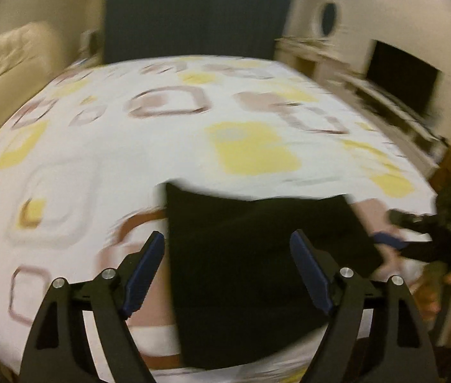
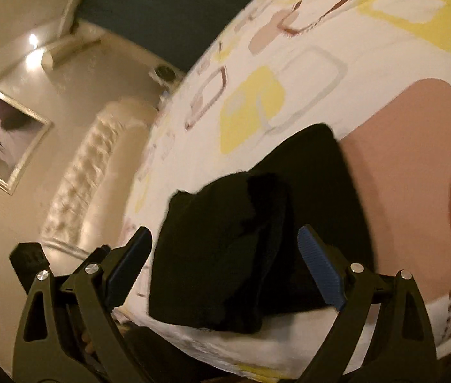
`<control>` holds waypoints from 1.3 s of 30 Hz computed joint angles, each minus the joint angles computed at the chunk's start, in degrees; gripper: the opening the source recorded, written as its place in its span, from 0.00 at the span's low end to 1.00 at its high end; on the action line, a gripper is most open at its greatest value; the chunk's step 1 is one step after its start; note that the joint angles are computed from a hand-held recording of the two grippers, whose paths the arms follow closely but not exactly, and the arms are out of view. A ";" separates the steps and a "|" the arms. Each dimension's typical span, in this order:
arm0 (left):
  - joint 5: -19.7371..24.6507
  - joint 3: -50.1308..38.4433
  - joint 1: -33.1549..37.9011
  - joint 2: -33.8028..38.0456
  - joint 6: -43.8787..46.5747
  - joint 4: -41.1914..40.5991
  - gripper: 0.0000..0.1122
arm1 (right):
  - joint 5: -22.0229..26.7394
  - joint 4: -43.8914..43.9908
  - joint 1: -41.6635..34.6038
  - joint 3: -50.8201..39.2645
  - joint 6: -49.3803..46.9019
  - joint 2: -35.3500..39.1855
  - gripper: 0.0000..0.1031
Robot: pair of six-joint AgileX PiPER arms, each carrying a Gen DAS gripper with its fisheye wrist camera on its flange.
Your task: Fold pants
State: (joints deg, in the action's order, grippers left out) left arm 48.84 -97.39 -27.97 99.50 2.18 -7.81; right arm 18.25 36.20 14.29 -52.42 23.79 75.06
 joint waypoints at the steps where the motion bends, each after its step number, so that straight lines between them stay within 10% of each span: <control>1: -0.35 1.72 2.24 -0.30 -0.17 -0.35 0.71 | 2.17 -0.67 -0.48 -2.17 0.07 2.25 0.90; 8: -2.51 9.74 10.76 -0.65 -0.08 -2.74 0.71 | 10.37 -8.00 0.96 -9.23 5.44 10.27 0.59; 12: -2.34 10.71 12.07 0.57 0.79 -4.90 0.71 | 13.38 -6.27 2.10 -12.38 2.91 14.19 0.17; 25: -2.37 10.18 8.42 1.23 2.43 -6.75 0.71 | 18.46 -19.97 -0.66 -14.97 8.87 9.79 0.10; 39: -2.65 10.17 6.03 2.44 0.46 -4.76 0.71 | 10.77 -0.84 -7.39 -3.08 -7.11 8.23 0.10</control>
State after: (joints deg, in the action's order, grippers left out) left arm 46.19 -87.22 -21.93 101.94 2.65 -12.58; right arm 29.02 35.36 6.90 -55.50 16.68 83.29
